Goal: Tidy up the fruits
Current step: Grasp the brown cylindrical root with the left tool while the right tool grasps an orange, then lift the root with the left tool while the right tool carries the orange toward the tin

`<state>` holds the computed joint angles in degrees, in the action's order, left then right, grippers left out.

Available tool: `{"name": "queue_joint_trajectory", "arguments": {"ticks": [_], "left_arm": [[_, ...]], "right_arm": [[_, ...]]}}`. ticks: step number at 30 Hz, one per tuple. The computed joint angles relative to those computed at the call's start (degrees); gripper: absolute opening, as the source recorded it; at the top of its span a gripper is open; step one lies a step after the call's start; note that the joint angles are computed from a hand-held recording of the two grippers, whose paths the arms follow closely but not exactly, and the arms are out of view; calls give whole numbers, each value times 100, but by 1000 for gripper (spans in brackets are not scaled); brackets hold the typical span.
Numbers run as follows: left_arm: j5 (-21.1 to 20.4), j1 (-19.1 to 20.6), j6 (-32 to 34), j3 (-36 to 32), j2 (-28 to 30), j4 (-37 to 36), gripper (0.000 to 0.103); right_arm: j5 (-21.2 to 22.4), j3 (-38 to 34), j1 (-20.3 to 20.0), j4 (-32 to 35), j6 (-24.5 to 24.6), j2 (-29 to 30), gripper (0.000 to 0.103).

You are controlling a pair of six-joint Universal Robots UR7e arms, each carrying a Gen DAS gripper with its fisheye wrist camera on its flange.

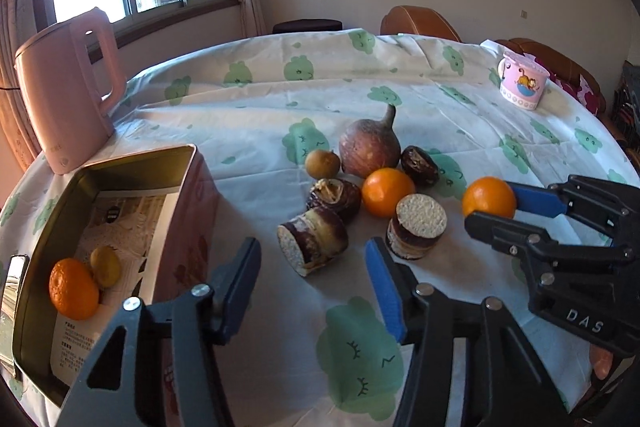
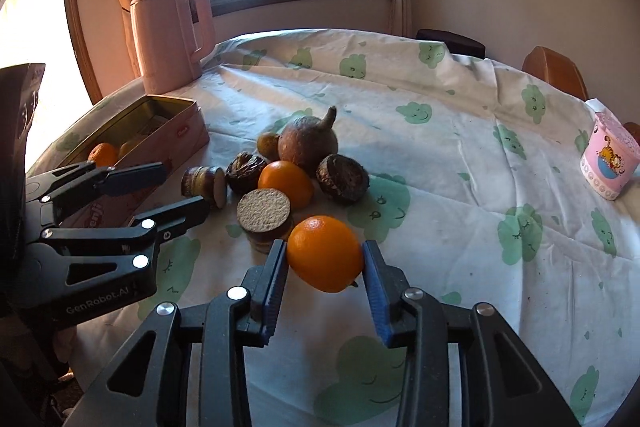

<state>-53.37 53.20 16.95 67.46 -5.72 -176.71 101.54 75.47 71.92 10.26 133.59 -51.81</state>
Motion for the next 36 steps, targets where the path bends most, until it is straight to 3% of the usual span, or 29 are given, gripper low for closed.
{"name": "queue_joint_trajectory", "arguments": {"ticks": [3,7,14,18,24,36], "left_arm": [[104,-4,-43,-219,93,266,36],[243,-35,26,-288,161,241,34],[24,-47,273,-57,70,-230,19],[43,-39,247,-87,84,-195,20],[148,-3,30,-292,150,174,39],[295,65,-302,-718,288,851,37]], "right_arm": [[111,-74,39,-102,29,15,39],[102,-71,26,-226,51,15,39],[-243,199,-56,-515,27,-168,39],[-316,272,-63,-596,-3,-218,39],[-264,258,-50,-600,-38,-191,39],[-321,129,-87,-388,141,-146,39]]}}
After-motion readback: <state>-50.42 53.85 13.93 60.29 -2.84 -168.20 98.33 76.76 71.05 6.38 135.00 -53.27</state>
